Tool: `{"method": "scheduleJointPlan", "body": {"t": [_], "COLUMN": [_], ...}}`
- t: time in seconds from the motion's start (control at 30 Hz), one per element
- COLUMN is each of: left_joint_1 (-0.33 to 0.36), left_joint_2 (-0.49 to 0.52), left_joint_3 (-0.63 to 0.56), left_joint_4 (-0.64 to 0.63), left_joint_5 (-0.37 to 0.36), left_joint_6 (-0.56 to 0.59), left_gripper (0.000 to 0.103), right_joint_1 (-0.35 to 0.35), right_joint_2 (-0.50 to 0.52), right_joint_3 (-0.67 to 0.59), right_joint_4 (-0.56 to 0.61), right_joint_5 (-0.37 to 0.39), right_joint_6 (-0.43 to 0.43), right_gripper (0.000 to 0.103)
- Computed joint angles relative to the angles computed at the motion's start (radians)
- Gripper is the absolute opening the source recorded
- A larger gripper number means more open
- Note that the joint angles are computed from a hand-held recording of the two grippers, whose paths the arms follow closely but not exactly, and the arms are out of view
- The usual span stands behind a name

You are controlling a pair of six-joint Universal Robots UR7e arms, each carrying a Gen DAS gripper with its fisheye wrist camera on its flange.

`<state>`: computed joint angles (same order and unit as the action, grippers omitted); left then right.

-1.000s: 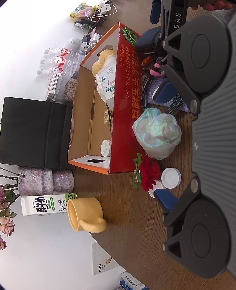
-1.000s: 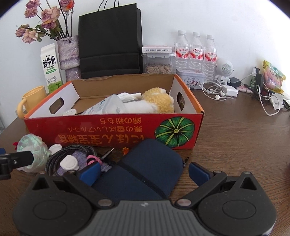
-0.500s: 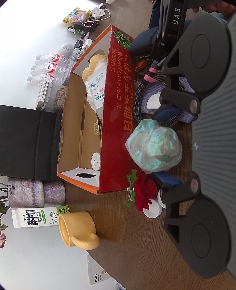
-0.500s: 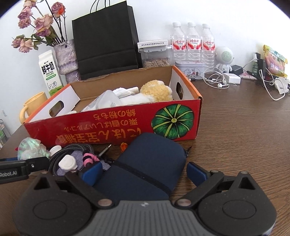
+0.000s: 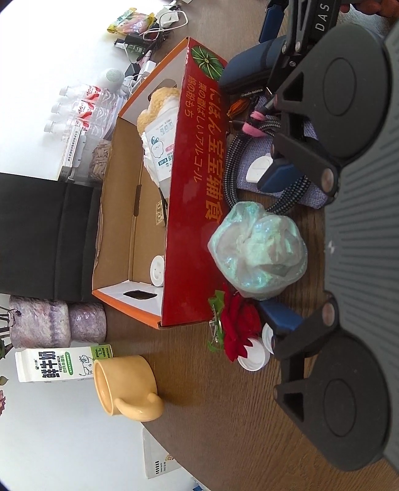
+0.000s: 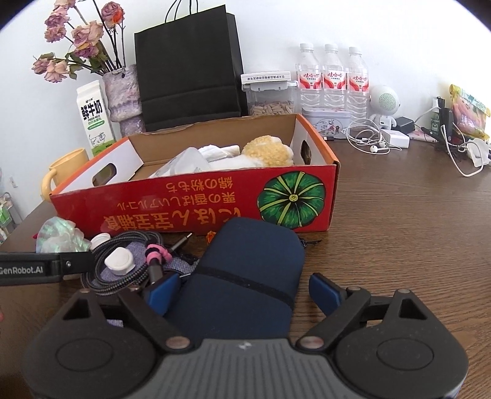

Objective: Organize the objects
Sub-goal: 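Grasp the navy pouch with the right gripper while left grasps the clear plastic bag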

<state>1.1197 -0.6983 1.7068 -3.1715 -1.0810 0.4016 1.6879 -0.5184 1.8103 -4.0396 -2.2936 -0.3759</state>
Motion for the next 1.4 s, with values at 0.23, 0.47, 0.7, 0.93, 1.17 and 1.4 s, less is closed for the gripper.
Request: {"method": "scheduleJointPlan", "body": {"t": [0.23,0.47,0.7,0.93,1.17,1.4], "left_joint_1": [0.007,-0.005,-0.015,-0.029,-0.043,-0.062], "left_joint_2": [0.001,-0.005,-0.022,-0.051,-0.083,-0.125], "left_joint_3": [0.010,0.025,0.053,0.087,0.133,0.190], "left_joint_4": [-0.040,-0.061,-0.089,-0.110,-0.135,-0.166], "left_joint_5": [-0.024,0.004,0.021,0.027,0.030,0.026], "left_joint_6": [-0.013,-0.006,0.001,0.006,0.011,0.018], "left_gripper": [0.064,0.040,0.039,0.038,0.038,0.038], "right_joint_1": [0.004,0.004,0.004,0.011,0.032,0.061], "right_joint_2": [0.008,0.007,0.009,0.005,0.003,-0.001], "right_joint_3": [-0.004,0.004,0.017,0.041,0.068,0.096], "right_joint_4": [-0.014,-0.025,-0.078,-0.125,-0.189,-0.237], "right_joint_5": [-0.002,0.012,0.027,0.043,0.050,0.049], "right_joint_6": [-0.020,-0.031,-0.047,-0.075,-0.103,-0.123], "right_gripper": [0.087,0.082,0.072,0.067,0.067,0.067]}}
